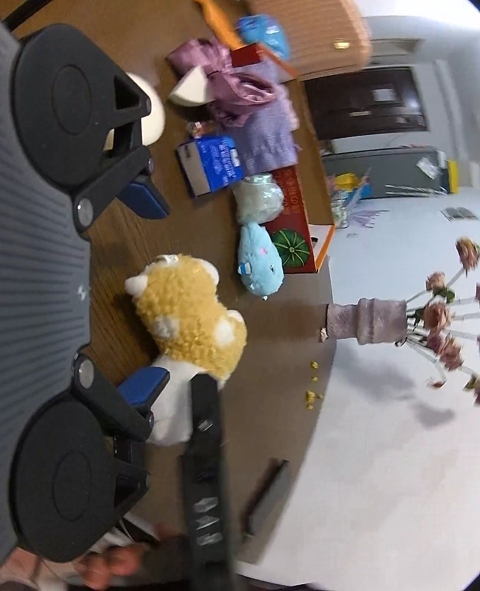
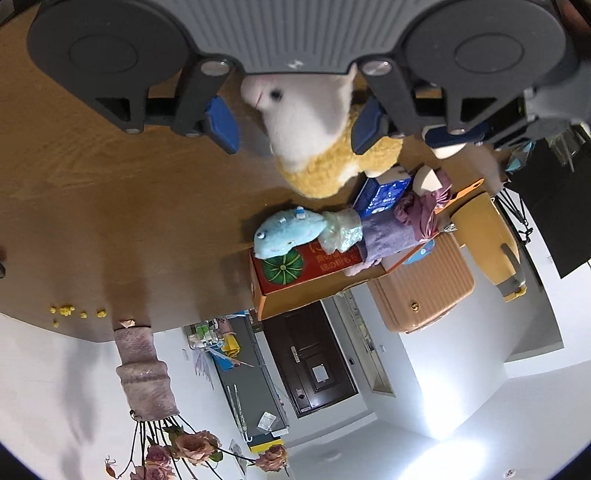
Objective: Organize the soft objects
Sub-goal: 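Grasp the white-and-yellow plush lamb with the right gripper and lift, then carry the plush lamb into the box and open the right gripper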
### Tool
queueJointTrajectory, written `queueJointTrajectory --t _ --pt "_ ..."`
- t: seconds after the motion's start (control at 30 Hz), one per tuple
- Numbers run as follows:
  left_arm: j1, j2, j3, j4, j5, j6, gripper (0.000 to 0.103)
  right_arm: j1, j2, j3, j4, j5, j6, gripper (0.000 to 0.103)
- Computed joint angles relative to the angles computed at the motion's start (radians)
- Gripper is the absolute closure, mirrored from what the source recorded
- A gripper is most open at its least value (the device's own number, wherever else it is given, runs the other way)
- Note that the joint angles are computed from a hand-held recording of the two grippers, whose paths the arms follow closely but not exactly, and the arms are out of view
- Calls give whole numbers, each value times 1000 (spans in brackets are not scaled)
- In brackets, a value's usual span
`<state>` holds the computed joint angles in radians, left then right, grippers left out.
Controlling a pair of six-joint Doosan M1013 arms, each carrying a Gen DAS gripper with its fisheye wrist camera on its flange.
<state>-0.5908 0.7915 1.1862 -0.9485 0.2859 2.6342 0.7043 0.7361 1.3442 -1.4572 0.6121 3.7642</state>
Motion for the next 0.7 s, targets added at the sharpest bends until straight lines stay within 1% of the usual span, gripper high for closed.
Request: queueJointTrajectory --t 0.03,0.07,0.1,0.13,0.17,0.23,0.33,0.37,0.43,0.53,0.6,0.63,0.7 --pt "7 4 -12 0 25 -33 16 1 -3 7 -10 -5 10 37" --pt "9 12 -30 45 48 -96 19 2 -5 13 -19 -12 19 37" --pt "10 17 -37 52 54 -109 23 2 -6 19 -47 -17 51 37" --pt "10 19 -38 43 47 -105 30 0 -6 25 -62 -25 70 37" --pt "11 23 -46 44 59 -104 36 -1 -4 21 -43 -27 48 38" --pt "16 33 -63 0 97 -66 39 -2 5 8 17 -10 -22 38" --pt "25 59 -108 17 168 -127 50 -10 1 25 -22 -50 27 44" --pt "25 63 -116 20 176 -140 50 -13 -1 29 -38 -68 33 47" --pt "26 69 -123 -3 177 -120 51 -12 3 24 -30 -64 7 49" --pt "27 76 -127 -39 174 -84 53 -18 1 28 -44 -85 29 54" --pt "28 77 -134 -29 181 -110 54 -22 -3 25 -17 -100 -9 58" --pt "29 75 -135 -36 184 -117 54 -20 -5 22 -10 -98 -25 58" --pt "35 75 -150 -87 192 -77 55 -19 -10 19 -44 -83 -15 59"
